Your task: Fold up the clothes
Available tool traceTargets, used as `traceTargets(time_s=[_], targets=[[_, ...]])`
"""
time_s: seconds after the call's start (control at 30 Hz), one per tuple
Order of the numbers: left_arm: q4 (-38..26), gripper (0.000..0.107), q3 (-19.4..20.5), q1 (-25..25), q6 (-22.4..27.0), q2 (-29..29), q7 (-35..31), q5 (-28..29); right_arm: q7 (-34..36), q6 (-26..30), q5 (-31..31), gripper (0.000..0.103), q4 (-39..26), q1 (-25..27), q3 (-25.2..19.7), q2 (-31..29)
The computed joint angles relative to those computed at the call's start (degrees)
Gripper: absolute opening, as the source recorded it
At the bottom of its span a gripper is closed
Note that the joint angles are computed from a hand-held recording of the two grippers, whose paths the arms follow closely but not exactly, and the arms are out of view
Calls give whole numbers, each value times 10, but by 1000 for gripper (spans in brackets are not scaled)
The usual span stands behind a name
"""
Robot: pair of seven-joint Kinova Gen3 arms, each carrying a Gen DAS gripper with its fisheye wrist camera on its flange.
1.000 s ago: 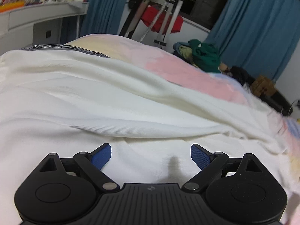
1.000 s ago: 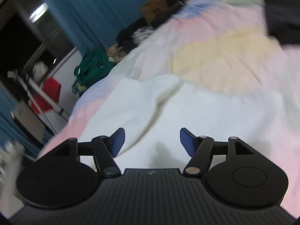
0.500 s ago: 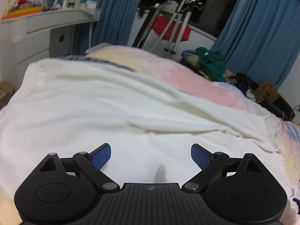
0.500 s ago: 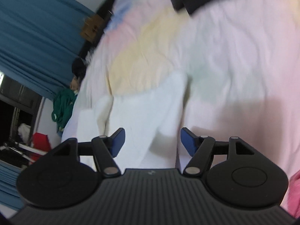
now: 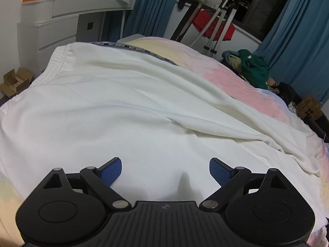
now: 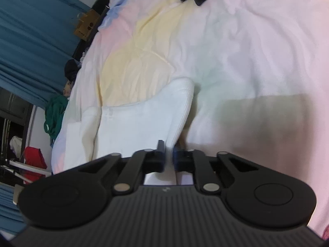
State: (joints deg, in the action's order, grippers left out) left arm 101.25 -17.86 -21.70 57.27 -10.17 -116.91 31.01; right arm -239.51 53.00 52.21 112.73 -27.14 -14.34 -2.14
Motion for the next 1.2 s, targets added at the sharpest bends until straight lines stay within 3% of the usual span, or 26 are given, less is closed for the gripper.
traceTargets(time_s=[0.17,0.27,0.37,0.6,0.67,0.77,0.93,1.13,1.2], targets=[[-4,94,-20,-12,26,8,6,28,-30,92,57,6,-19,-32,-22,11],[-20,93,-52,-46,90,27,10,70,-32,113,68,6,-26,-46,-21,14],[-56,90,-68,-117,152,51,47,97,-34,118,71,6,-26,-52,-18,13],[-148,90,-87,-299,316,130,52,187,-38,101,68,6,-19,-49,-12,10],[-169,90,-106,-322,343,154,69,204,-42,99,70,6,-17,-49,-13,8],[-200,90,-150,-300,323,177,111,174,-48,96,72,6,-13,-49,-15,5],[-200,80,-111,-346,347,231,162,199,-59,91,77,6,-6,-47,-19,0],[-176,77,-64,-357,303,227,154,191,-72,83,82,6,1,-45,-23,-5],[-171,71,-47,-363,295,227,150,189,-78,74,82,6,4,-41,-21,-5]])
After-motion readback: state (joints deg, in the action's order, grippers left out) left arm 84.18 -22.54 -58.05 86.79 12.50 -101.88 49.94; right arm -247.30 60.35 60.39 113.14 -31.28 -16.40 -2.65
